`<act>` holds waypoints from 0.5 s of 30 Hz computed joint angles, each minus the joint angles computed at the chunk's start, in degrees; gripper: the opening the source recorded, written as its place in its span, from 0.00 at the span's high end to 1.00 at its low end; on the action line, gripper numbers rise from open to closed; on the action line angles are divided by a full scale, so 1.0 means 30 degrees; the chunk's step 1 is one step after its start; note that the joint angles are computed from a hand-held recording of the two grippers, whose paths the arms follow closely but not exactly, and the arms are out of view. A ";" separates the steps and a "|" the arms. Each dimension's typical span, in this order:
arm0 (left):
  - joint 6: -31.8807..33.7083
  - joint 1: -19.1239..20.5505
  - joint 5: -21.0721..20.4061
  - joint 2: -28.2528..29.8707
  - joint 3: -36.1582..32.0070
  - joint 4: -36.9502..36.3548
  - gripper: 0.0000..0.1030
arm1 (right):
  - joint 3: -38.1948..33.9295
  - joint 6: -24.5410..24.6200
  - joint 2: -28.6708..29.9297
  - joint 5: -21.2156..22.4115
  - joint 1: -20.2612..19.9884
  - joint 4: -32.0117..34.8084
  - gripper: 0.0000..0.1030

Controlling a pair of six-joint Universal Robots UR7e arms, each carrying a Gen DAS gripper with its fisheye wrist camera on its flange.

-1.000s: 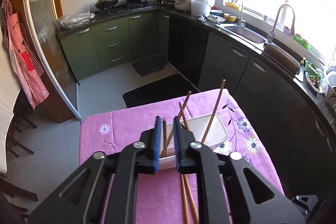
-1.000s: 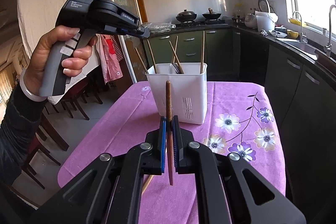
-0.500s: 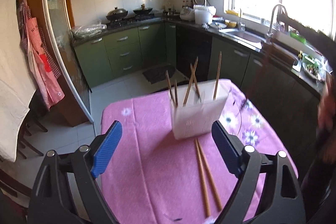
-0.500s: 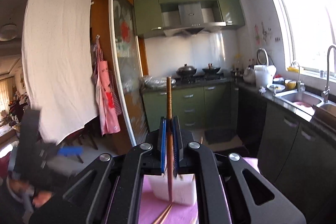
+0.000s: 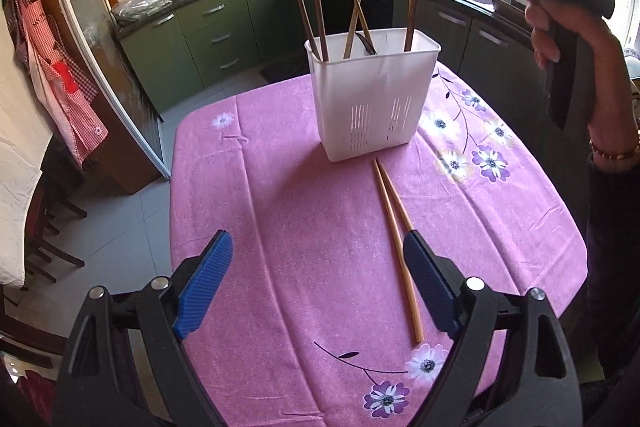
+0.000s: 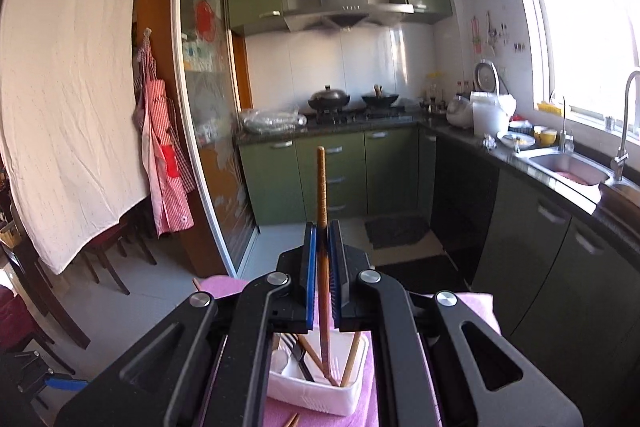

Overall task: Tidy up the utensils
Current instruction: 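Lower the right gripper's chopstick into the white holder and open the gripper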

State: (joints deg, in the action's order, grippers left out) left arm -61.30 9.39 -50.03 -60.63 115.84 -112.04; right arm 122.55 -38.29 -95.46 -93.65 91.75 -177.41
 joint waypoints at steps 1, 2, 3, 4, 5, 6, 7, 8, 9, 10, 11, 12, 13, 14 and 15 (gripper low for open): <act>0.0101 0.0105 -0.0107 0.0154 -0.0078 -0.0157 0.20 | -0.0045 -0.0006 0.0209 -0.0077 -0.0144 0.0068 0.93; 0.0212 0.0190 -0.0197 0.0237 -0.0157 -0.0246 0.20 | 0.0063 -0.0022 0.0325 -0.0175 -0.0288 0.0088 0.93; 0.0353 0.0297 -0.0382 0.0350 -0.0185 -0.0464 0.20 | 0.0080 -0.0019 0.0457 -0.0289 -0.0391 0.0267 0.93; 0.0485 0.0424 -0.0612 0.0475 -0.0234 -0.0671 0.20 | 0.0061 -0.0125 0.0577 -0.0445 -0.0439 0.0556 0.93; 0.0633 0.0552 -0.0782 0.0600 -0.0309 -0.0816 0.20 | 0.0109 -0.0187 0.0647 -0.0502 -0.0504 0.0618 0.91; 0.0812 0.0697 -0.0976 0.0754 -0.0380 -0.0973 0.20 | 0.0320 -0.0250 0.0584 -0.0408 -0.0639 0.0450 0.85; 0.0892 0.0781 -0.1094 0.0889 -0.0435 -0.1044 0.20 | 0.0481 -0.0269 0.0420 -0.0260 -0.0742 0.0399 0.85; 0.0938 0.0875 -0.1186 0.1077 -0.0549 -0.1035 0.20 | 0.0635 -0.0220 0.0138 0.0002 -0.0841 0.0440 0.85; 0.0986 0.0944 -0.1249 0.1228 -0.0632 -0.1064 0.20 | 0.0891 -0.0154 -0.0458 0.0517 -0.1020 0.0559 0.84; 0.1094 0.1044 -0.1367 0.1380 -0.0727 -0.1126 0.20 | 0.1189 -0.0159 -0.0946 0.0864 -0.1165 0.0545 0.83; 0.1227 0.1172 -0.1539 0.1570 -0.0850 -0.1232 0.20 | 0.1566 -0.0210 -0.1642 0.1248 -0.1372 0.0596 0.82; 0.1307 0.1272 -0.1674 0.1724 -0.0935 -0.1337 0.20 | 0.2121 -0.0353 -0.2733 0.1729 -0.1740 0.0846 0.79; 0.1427 0.1388 -0.1797 0.1879 -0.1023 -0.1466 0.20 | 0.2562 -0.0466 -0.3580 0.1939 -0.2020 0.1140 0.76; 0.1648 0.1552 -0.2004 0.2120 -0.1147 -0.1695 0.20 | 0.3080 -0.0644 -0.4531 0.2017 -0.2375 0.1569 0.74; 0.1750 0.1649 -0.2144 0.2280 -0.1217 -0.1848 0.20 | 0.3464 -0.0752 -0.5295 0.1867 -0.2542 0.2012 0.72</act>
